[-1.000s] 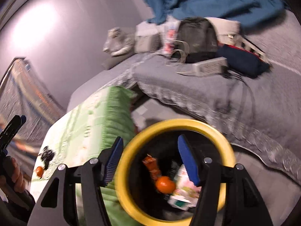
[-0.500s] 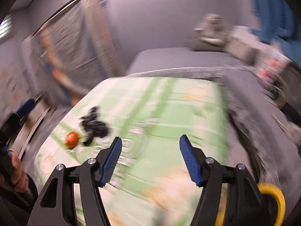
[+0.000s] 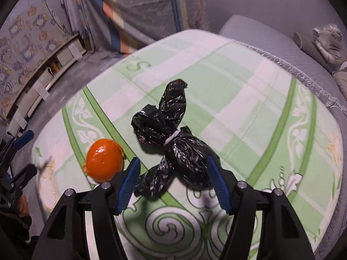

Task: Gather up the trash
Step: 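Return to the table and grasp the tied black bag with the right gripper, then grasp the orange with the left gripper while the right gripper holds the black bag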

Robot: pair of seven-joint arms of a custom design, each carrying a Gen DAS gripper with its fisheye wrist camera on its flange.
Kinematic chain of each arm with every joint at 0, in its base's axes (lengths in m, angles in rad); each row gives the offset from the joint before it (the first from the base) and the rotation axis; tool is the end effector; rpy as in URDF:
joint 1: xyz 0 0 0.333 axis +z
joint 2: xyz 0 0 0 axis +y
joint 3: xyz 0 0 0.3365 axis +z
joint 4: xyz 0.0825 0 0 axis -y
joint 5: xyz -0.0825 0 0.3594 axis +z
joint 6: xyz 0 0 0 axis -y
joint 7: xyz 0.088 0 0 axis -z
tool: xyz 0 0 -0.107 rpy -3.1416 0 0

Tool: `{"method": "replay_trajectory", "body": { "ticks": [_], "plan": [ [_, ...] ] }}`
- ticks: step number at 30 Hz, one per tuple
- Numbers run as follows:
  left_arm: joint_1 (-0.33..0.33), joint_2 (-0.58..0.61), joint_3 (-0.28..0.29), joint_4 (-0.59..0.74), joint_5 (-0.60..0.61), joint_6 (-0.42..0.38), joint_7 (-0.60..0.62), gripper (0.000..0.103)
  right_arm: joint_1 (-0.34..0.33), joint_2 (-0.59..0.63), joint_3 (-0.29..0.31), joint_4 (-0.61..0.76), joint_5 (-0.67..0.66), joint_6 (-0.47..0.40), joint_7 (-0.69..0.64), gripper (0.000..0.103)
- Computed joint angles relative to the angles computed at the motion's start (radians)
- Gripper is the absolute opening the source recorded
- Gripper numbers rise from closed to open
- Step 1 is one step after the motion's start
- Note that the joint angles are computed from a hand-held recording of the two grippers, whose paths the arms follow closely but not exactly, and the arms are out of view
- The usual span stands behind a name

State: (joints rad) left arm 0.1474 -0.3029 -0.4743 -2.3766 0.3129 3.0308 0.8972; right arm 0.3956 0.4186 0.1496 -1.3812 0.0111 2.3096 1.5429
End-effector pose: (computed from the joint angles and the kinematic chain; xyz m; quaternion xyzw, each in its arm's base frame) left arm 0.4379 -0.1975 0.5646 -0.6306 0.6290 -0.3704 0.2635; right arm 0.6177 0.3484 0.5578 -0.8408 0.4768 -0.0996 0.2361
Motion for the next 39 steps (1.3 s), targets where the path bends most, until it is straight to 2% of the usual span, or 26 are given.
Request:
{"method": "replay_trajectory", "body": {
  "ticks": [5,8,9,13,16,18,24,31,32,37,38,39],
  "plan": [
    [-0.074,0.041,0.042,0.009,-0.035,0.004,0.072,0.090,0.027,0.073,-0.019,0.081,-0.056,-0.062,0.022,0.061],
    [-0.093,0.081,0.043,0.036,-0.027,-0.017,0.092,0.090,0.027,0.096,-0.020,0.104,-0.060,-0.076,0.032,0.060],
    [-0.096,0.094,0.045,0.043,-0.017,-0.021,0.087,0.090,0.025,0.098,-0.020,0.104,-0.058,-0.073,0.033,0.056],
    [-0.159,0.146,0.095,0.083,-0.029,-0.054,0.104,0.090,0.022,0.106,-0.024,0.111,-0.057,-0.071,0.047,0.030],
    [-0.203,0.172,0.131,0.115,-0.033,-0.087,0.114,0.090,0.000,0.096,-0.013,0.091,-0.024,-0.057,0.046,0.019],
    [-0.229,0.190,0.150,0.137,-0.034,-0.103,0.126,0.090,-0.018,0.071,-0.002,0.053,0.011,-0.025,0.047,0.015],
    [-0.290,0.255,0.195,0.221,-0.021,-0.161,0.153,0.090,-0.098,-0.060,0.047,-0.116,0.195,0.100,-0.036,0.015],
    [-0.353,0.359,0.256,0.324,0.013,-0.225,0.133,0.089,-0.127,-0.247,0.049,-0.328,0.384,0.204,-0.164,0.015],
    [-0.360,0.366,0.264,0.331,0.009,-0.233,0.136,0.085,-0.126,-0.271,0.044,-0.355,0.411,0.212,-0.181,0.015],
    [-0.374,0.394,0.276,0.352,-0.121,-0.241,0.229,0.077,-0.093,-0.379,0.007,-0.467,0.483,0.245,-0.231,0.015],
    [-0.378,0.393,0.280,0.350,-0.132,-0.235,0.234,0.072,-0.088,-0.401,-0.002,-0.489,0.507,0.250,-0.248,0.015],
    [-0.378,0.394,0.280,0.350,-0.154,-0.232,0.249,0.061,-0.082,-0.422,-0.010,-0.510,0.531,0.255,-0.262,0.015]
  ]
}}
